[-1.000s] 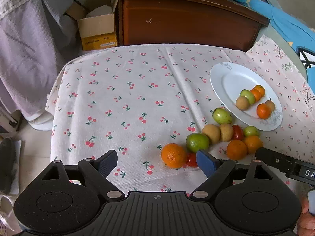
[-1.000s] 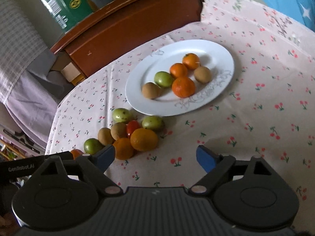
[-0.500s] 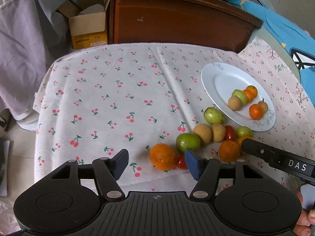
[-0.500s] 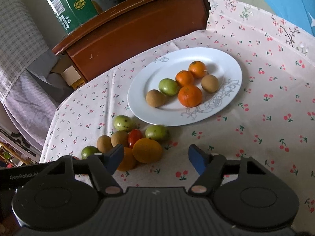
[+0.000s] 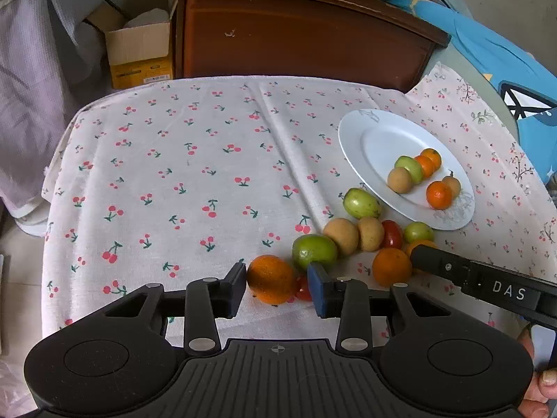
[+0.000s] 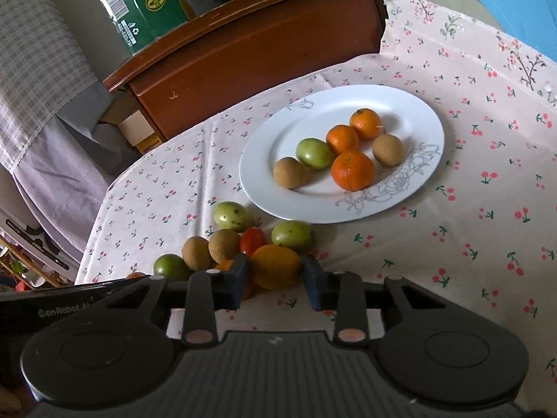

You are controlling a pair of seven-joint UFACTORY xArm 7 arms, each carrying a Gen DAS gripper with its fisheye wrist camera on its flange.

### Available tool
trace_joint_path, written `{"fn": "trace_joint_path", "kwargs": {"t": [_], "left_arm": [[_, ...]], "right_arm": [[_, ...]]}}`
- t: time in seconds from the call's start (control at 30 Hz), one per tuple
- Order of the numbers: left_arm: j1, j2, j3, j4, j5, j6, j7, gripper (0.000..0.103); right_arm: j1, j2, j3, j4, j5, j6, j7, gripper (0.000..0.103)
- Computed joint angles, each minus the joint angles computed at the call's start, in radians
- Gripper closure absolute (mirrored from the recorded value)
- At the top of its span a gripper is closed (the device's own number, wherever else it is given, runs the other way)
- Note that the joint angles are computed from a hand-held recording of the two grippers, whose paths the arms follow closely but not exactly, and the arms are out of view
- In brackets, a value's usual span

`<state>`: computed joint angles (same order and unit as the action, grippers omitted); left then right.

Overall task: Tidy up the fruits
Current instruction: 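Grasp a tangerine with the left tool while the right tool grasps the large orange, then carry the tangerine over the plate while the right tool carries the large orange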

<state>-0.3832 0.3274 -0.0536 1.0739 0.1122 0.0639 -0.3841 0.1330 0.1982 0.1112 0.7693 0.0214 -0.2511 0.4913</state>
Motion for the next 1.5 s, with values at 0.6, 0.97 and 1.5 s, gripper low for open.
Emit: {"fn": "trace_joint_path", "kwargs": {"t": [0.6,0.97,1.5], "left_arm": [[-0.018,-0.007,0.017,-0.01,-0.014,-0.006,-0.006,0.075],[-0.187,-0.043,0.214,-0.033,0.191,-0.056,-0.195,0.075],[-0.2,-0.027,0.192,0.036,0.18,-0.136,-0.182,0.075]], "right_arm": [[-0.108,0.005,0.08,-0.004,-0.122,-0.008,0.105,0.07],[-0.137,-0.032,0.101,-0.016,-0.176,-0.02,0.148,0.07],[-0.174,-0.091,0.067,-0.004,-0.338,-0.03,0.307,0.07]]}}
